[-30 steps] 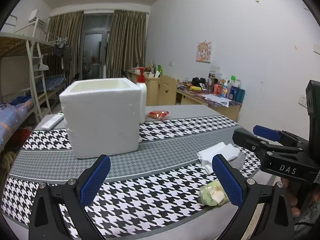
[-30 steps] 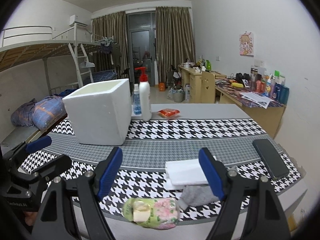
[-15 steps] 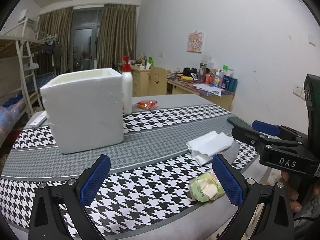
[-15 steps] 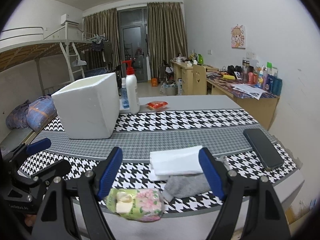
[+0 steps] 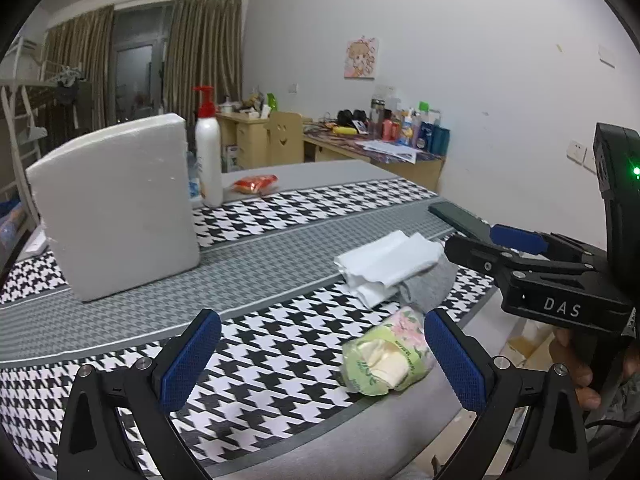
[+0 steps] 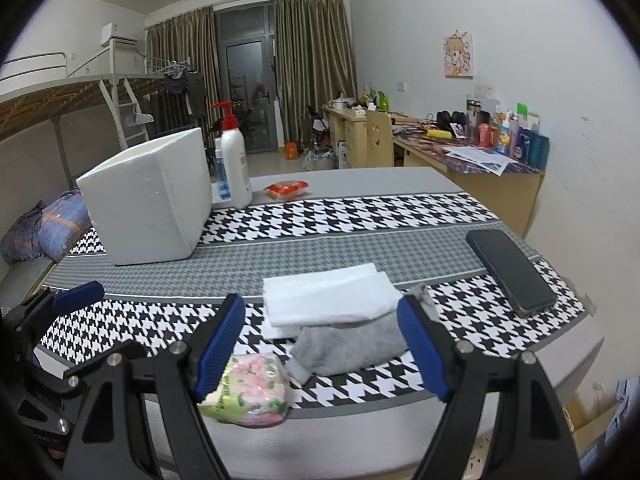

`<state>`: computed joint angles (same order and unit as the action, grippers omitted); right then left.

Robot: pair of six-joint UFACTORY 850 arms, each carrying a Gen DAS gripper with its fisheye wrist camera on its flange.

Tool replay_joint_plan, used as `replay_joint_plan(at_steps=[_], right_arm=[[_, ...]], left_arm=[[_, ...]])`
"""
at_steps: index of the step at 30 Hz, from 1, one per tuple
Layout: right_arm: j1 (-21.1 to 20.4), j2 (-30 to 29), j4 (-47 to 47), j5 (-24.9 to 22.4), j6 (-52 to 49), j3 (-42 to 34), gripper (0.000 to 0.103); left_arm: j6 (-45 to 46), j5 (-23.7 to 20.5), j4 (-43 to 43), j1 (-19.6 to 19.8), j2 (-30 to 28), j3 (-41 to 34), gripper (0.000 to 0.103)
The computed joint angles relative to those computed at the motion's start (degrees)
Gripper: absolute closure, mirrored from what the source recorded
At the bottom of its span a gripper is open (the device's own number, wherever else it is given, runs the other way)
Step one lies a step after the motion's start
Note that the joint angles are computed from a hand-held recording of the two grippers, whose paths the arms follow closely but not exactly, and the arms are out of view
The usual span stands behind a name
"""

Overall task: Organize soft objects
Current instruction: 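Lower the left gripper onto the floral tissue pack while the right gripper approaches the grey sock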

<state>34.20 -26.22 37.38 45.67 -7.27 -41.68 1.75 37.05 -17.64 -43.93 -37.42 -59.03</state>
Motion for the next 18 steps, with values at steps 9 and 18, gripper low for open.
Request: replay_joint_plan(at_steps=[9, 18], right_arm=[[-1.3, -0.6, 0.0, -0.8, 1.1, 0.4, 0.021], [-2.2, -0.8, 0.0, -1.1, 2.3, 1.3, 0.021]], left_arm=[[-1.7, -4.2, 3.6, -0.4, -2.7, -3.5, 0.001], [-2.6, -7.8, 6.3, -0.8, -5.0, -6.5, 0.001]])
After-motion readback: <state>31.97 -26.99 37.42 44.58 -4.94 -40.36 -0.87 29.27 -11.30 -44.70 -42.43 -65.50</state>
